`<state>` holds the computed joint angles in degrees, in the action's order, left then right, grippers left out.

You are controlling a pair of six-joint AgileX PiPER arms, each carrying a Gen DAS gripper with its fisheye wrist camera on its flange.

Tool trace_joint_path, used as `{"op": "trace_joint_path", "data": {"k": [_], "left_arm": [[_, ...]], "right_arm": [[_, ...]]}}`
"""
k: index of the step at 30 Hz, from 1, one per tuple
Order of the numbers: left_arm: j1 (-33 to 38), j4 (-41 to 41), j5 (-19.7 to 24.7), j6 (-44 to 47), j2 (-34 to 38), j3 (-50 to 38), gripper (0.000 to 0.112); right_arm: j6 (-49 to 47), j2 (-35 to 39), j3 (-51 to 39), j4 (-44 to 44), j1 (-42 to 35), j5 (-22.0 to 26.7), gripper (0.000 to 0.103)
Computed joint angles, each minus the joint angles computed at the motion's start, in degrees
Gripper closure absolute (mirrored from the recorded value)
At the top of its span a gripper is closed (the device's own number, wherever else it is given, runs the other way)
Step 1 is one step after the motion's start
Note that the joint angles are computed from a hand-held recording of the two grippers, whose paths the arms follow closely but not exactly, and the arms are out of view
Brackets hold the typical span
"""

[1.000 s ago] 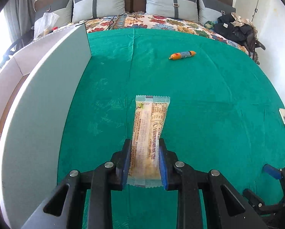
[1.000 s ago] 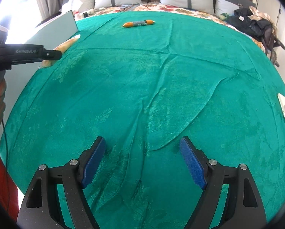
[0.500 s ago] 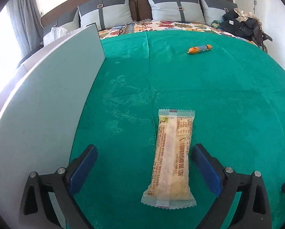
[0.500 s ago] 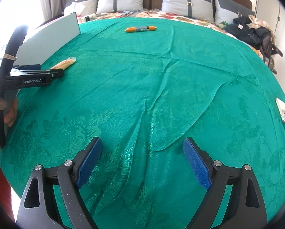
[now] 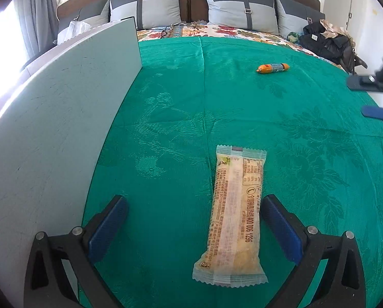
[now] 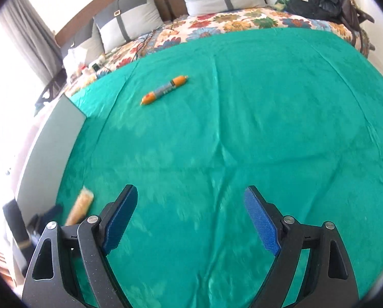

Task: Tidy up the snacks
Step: 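Grasp the orange sausage stick with the right tool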

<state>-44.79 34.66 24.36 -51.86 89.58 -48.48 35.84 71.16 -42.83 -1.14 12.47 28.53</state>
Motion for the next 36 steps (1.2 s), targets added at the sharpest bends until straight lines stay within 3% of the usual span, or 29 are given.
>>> {"op": "trace_joint_path", "data": {"k": [2,5,6,12,13,14,15,16,22,26,29,33,36], "left_arm": [[-0.02,0.06,0.0,-0.06,0.02,0.0,0.009],[-0.03,0.08,-0.01,-0.08,0.02,0.0,0.009],[-0.05,0.12,-0.01,-0.13,0.0,0.04,0.009],[-0.1,0.13,0.05,-0.18,-0.04,0.04,0.009],[0.12,-0.17,0.01,0.28,-0.03,-0.03,0.009],[0.12,-0.05,-0.04,0.16,-0.01,-0.01,0.009],[0.15,-0.09,-0.05,0.23,0.11,-0.14,0.009],[0.15,-0.09,-0.05,0.23,0.11,-0.14,0.009],[0.14,-0.09,-0.03,0.23,0.11,-0.15,0.009],[0.12,-0.09,0.01,0.22,0.1,-0.15,0.009],[0.12,-0.09,0.01,0.22,0.1,-0.15,0.009],[0.11,-0.09,0.02,0.23,0.08,-0.15,0.009],[0.08,-0.09,0.07,0.2,0.07,-0.16,0.009]], "right_arm": [[-6.93,10.34,-9.57,7.6,-3.21,-0.4,0.018],[-5.41,23.04,-22.58,10.99,-4.46,2.04,0.046],[-4.59,26.86,-26.88,11.7,-4.69,3.97,0.047],[13.68,39.15,-42.29,-6.83,0.81,13.97,0.046],[14.47,40.6,-44.55,-9.18,1.65,16.95,0.048],[15.83,40.91,-45.07,-12.67,2.75,18.31,0.06],[15.75,40.58,-44.31,-13.87,3.33,18.34,0.08],[15.83,39.84,-42.79,-15.13,3.76,18.24,0.086],[6.82,29.85,-28.18,-13.96,5.08,13.03,0.087],[6.98,17.81,-13.04,-17.35,10.86,10.11,0.087],[15.02,7.84,-1.51,-22.42,18.98,10.24,0.087],[35.7,-1.87,8.19,-32.49,37.29,17.69,0.087],[50.54,-4.69,12.22,-37.62,48.28,21.91,0.087]]}}
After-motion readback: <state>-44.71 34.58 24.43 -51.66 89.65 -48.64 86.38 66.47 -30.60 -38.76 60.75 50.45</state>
